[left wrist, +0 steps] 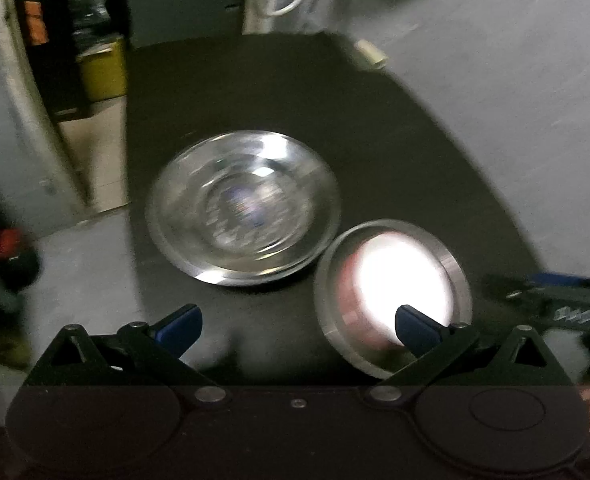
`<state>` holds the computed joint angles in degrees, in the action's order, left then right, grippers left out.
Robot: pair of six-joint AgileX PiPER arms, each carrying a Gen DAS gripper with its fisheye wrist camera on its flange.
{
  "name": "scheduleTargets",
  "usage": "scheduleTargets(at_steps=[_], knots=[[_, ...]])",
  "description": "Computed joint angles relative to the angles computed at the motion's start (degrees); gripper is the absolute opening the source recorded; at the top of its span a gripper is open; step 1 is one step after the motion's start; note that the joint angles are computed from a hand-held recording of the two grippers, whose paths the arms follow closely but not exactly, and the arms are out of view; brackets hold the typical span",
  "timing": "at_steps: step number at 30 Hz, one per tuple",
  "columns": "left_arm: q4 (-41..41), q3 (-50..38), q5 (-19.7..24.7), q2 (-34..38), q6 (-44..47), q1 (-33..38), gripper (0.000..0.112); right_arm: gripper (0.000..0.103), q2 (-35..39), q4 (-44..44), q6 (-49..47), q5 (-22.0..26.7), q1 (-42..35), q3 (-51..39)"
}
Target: Organize plates and bowls
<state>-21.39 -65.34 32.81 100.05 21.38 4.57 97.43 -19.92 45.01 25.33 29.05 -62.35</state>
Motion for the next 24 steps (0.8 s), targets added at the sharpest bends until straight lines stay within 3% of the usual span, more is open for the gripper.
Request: scheduleTargets(at_steps=[13,24], knots=[[6.4,-0.6,0.0,2.3,-7.4,-0.9,0.102,0.103,2.9,6.1,-9.4,3.4,-0.8,-2.9],[14.8,-2.7,0.1,5.0,-16.1,-4.0,0.102,0.103,3.5,10.0,-16.9,2.1,-2.1,-3.3]])
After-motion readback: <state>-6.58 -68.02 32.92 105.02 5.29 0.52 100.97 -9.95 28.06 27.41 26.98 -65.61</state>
